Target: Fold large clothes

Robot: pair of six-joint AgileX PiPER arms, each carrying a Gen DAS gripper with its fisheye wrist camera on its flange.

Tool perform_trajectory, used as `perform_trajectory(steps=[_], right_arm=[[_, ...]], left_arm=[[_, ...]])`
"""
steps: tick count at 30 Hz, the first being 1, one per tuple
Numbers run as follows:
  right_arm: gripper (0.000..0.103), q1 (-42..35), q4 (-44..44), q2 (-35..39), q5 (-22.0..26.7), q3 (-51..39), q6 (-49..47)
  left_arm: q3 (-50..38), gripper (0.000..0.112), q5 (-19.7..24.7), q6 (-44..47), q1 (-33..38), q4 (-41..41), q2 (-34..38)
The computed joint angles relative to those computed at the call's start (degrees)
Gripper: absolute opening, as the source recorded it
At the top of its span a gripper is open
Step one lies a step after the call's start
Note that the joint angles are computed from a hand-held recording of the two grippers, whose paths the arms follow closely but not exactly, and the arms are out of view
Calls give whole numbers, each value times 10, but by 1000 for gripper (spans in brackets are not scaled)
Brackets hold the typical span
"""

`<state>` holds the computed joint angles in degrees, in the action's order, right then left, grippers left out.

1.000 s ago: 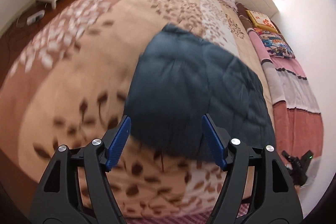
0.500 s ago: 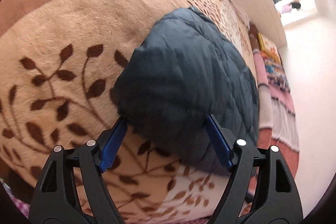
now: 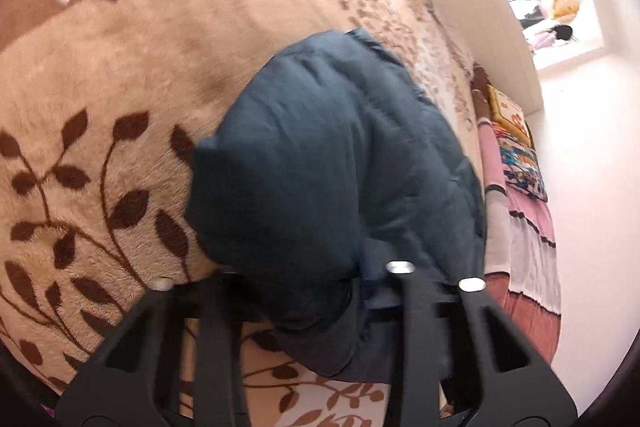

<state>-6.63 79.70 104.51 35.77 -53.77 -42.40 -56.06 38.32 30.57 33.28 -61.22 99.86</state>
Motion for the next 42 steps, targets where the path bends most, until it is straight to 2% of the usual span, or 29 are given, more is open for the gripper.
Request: perform_trajectory(steps=[2, 5, 9, 14, 18, 21, 26, 29, 33, 37, 42], right_arm=[[31, -4, 10, -16, 8, 9, -12], [26, -3, -17, -56, 10, 22, 8], [25, -15, -60, -115, 29, 63, 33], [25, -56, -128, -204, 69, 149, 42], [26, -63, -177, -253, 69, 192, 55], [28, -50, -217, -284, 53, 212, 72], [33, -14, -268, -291, 14, 210, 115], [42, -13, -291, -290, 11, 207, 142], [55, -24, -333, -310, 22, 209, 181], [56, -44, -379, -346, 50, 210, 207], [58, -49, -476, -404, 74, 204, 271]], left_arm=[[1, 19, -6, -13, -7, 24, -22], [9, 17, 2, -29, -4, 52, -58], [47, 16, 60, 7, 44, 65, -123], [130, 16, 141, 79, 141, 103, -205], [201, 17, 178, 145, 219, 130, -263], [231, 17, 186, 180, 249, 144, -293], [249, 19, 154, 182, 235, 150, -307], [248, 25, 154, 178, 239, 150, -303], [251, 40, 163, 172, 256, 149, -294], [255, 60, 167, 172, 260, 149, -291], [266, 66, 160, 187, 263, 137, -284]])
